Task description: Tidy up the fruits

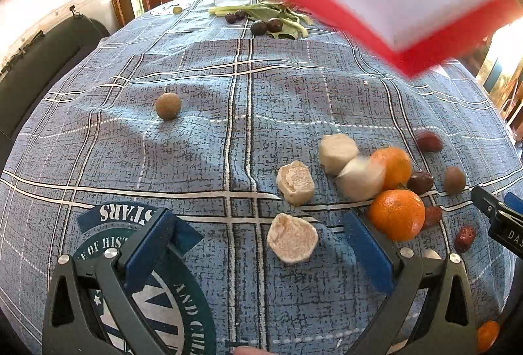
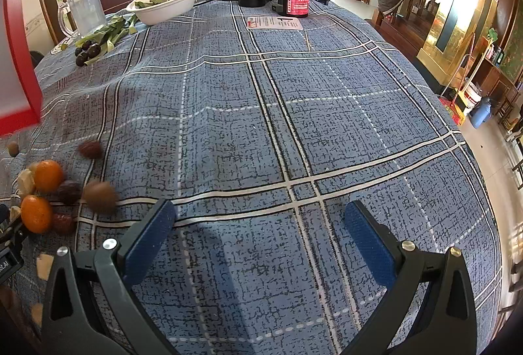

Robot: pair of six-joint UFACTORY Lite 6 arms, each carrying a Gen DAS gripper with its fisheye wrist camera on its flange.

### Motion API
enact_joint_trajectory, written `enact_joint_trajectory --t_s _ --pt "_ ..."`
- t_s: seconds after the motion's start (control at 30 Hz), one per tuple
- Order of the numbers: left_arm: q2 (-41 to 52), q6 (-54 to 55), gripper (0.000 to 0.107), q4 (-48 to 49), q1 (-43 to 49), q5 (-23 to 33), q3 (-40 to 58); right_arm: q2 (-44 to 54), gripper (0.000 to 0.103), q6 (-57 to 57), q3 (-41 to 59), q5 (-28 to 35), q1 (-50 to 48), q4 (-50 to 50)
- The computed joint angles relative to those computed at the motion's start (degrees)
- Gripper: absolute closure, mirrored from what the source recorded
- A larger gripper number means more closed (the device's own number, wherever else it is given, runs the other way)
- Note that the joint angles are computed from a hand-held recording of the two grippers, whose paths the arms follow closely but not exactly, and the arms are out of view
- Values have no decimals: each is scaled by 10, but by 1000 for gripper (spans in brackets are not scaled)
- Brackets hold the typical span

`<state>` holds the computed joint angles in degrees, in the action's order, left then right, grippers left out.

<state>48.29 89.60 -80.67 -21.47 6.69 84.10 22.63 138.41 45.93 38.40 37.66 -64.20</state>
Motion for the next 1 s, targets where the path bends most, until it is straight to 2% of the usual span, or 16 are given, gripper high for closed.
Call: enact_joint_trajectory --t_s 1.0 --pt "3 4 5 -4 1 0 2 0 0 0 0 -1 -2 -2"
